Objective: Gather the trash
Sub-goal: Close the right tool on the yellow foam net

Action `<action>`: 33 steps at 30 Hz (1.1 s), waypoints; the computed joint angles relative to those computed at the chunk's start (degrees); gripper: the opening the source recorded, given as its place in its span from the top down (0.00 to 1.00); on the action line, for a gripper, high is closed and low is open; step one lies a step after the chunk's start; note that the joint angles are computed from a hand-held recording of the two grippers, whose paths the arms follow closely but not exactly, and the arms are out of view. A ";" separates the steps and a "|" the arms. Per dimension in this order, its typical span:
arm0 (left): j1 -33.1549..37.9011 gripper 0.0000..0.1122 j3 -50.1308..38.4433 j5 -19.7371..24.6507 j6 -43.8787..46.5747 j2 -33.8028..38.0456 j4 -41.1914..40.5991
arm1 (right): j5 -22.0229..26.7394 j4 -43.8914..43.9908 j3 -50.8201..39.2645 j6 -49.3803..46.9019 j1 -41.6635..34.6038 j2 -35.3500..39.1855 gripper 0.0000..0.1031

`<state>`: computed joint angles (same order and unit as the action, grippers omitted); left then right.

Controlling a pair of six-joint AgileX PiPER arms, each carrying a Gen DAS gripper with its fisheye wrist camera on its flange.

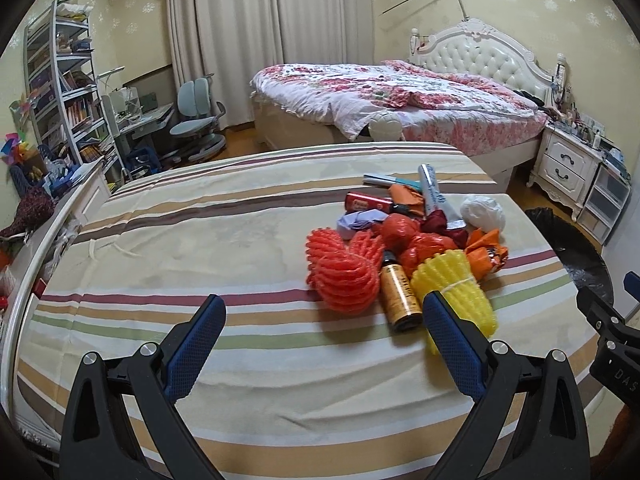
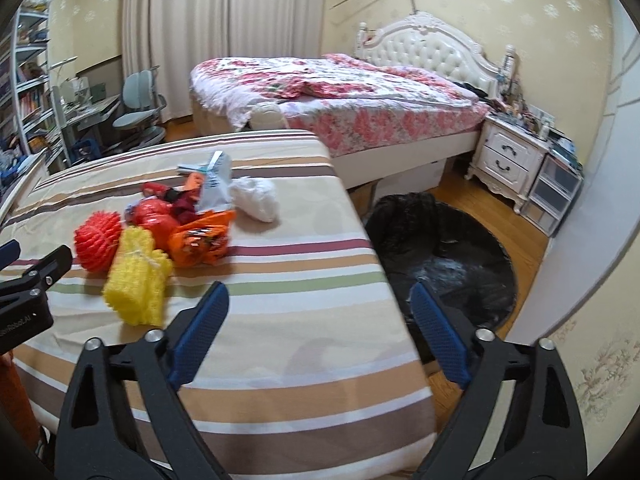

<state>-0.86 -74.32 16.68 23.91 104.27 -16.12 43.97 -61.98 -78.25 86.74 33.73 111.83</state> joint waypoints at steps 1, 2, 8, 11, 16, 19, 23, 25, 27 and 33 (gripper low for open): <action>0.86 0.15 -0.04 -0.08 0.44 0.21 -0.30 | -0.59 1.05 -1.27 -1.43 0.25 0.57 0.17; 1.52 0.14 -0.03 -0.26 0.46 0.37 -0.25 | -1.05 1.81 -2.20 -2.53 0.46 0.98 0.18; 6.13 0.15 -1.20 0.36 3.04 1.80 -3.00 | -1.60 6.26 -11.02 -10.96 2.44 5.28 0.22; 7.95 0.15 -1.56 0.36 4.36 2.46 -4.49 | -1.96 9.11 -14.79 -15.00 2.89 7.36 0.23; 9.41 0.14 -1.47 -0.52 4.66 3.09 -4.84 | -0.07 13.82 -22.03 -21.82 3.89 11.90 0.27; 10.11 0.15 -0.97 -0.90 6.59 3.06 -6.51 | 0.34 17.15 -24.47 -25.17 3.73 13.56 0.32; 10.67 0.14 -1.06 -0.53 9.06 3.57 -9.14 | 0.46 21.01 -26.70 -28.49 3.54 15.39 0.36; 10.80 0.14 -0.95 -0.33 9.92 3.61 -9.99 | 0.47 21.99 -26.87 -29.41 3.53 15.66 0.45; 10.84 0.14 -0.71 -0.39 11.01 3.60 -11.08 | -0.58 24.35 -26.74 -30.91 3.10 15.68 0.59; 10.60 0.14 -0.34 -0.13 12.27 3.05 -12.52 | -1.91 23.90 -25.35 -30.13 3.18 14.87 0.67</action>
